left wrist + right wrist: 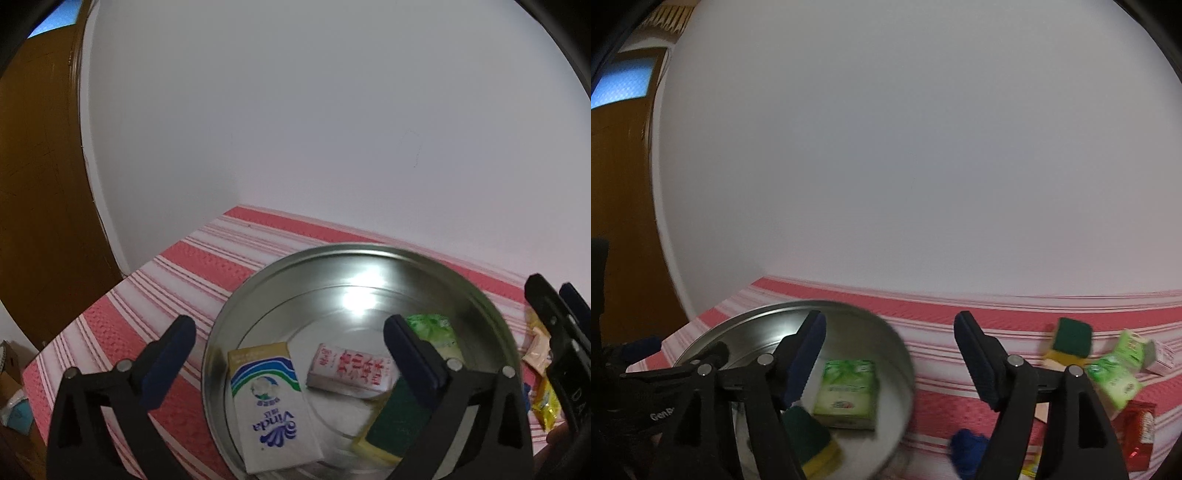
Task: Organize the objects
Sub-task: 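Lower the box into the bowl with the left tool while the right tool drops the tea pack in, then grasp the yellow snack packet with the left tool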
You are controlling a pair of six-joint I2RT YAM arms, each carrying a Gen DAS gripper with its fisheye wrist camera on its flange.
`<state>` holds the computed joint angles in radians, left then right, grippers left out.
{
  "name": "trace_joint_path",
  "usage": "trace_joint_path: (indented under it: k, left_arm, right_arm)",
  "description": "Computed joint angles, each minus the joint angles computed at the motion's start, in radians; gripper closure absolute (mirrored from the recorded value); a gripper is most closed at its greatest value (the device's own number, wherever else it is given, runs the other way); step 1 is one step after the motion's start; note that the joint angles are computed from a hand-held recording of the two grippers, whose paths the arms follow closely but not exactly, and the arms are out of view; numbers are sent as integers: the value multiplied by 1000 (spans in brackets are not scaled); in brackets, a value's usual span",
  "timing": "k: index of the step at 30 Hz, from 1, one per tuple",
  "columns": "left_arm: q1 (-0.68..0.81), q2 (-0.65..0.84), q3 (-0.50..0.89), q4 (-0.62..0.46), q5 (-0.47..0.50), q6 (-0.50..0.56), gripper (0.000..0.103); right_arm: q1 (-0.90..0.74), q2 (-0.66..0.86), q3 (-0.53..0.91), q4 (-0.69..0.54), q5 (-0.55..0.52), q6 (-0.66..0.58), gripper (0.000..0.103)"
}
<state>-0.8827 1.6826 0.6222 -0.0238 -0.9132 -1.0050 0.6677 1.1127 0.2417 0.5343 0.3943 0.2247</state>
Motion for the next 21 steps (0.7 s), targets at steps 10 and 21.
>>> trace_joint_path:
  k: [10, 21]
  left_arm:
    - [-149, 86, 58, -115, -197, -223, 0]
    - [-291, 258, 241, -449, -350, -515, 0]
  right_arm:
    - [-5, -70, -76, 27, 118, -39, 29]
    - [-101, -100, -121, 23, 123, -79, 29]
